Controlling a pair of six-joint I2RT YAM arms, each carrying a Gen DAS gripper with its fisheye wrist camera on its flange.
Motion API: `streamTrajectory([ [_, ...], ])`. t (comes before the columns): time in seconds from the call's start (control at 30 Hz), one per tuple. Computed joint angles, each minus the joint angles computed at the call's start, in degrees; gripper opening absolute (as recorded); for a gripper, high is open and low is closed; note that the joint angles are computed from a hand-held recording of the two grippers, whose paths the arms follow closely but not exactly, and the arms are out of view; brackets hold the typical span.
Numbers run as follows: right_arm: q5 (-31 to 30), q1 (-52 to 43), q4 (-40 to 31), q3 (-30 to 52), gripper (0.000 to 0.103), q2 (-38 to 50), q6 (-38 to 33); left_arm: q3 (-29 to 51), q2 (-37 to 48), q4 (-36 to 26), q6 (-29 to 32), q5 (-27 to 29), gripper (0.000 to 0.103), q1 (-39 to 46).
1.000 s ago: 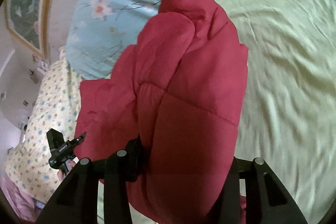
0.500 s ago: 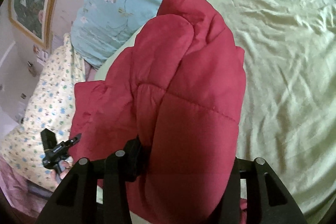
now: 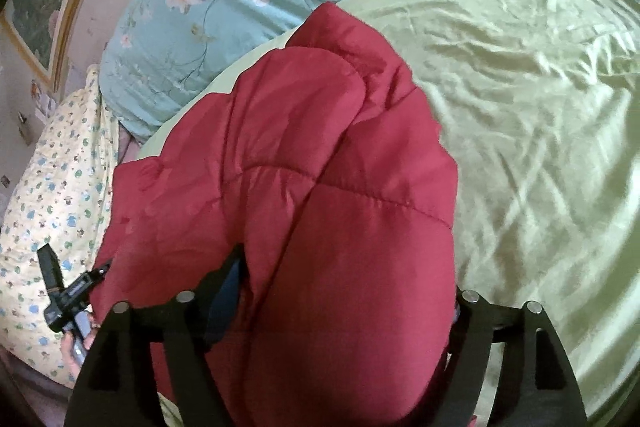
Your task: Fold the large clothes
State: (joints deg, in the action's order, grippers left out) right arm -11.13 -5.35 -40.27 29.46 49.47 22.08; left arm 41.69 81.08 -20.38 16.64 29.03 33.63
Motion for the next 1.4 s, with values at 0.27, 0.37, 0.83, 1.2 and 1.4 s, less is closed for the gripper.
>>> streamTrajectory([
  [0.27,5.83,1.91,-3.29,-0.01,0.09,-6.47,1.19,-3.01,-10.06,-7.0,2.95,3.51,0.086,8.91],
  [0.37,6.65,0.56,-5.2,0.52,0.09,-10.5,1.29,-4.48,-15.42,-10.53,5.65,5.11,0.086,11.56],
  [0.83,38.81,34.51,-10.61,6.04,0.09,-13.35,12.09,-9.92,-38.88,-31.32,17.73,10.79,0.086,11.33],
  [1.2,45.08,54.07,-11.01,8.45,0.09,0.23,21.12,-11.69,-40.58,-30.22,13.83,6.49,0.086,4.39],
  [1.4,42.1,55.5,-10.07,10.85,0.09,7.86,22.31,-12.12,-38.96,-24.53,7.65,-0.65,0.086,-2.45],
])
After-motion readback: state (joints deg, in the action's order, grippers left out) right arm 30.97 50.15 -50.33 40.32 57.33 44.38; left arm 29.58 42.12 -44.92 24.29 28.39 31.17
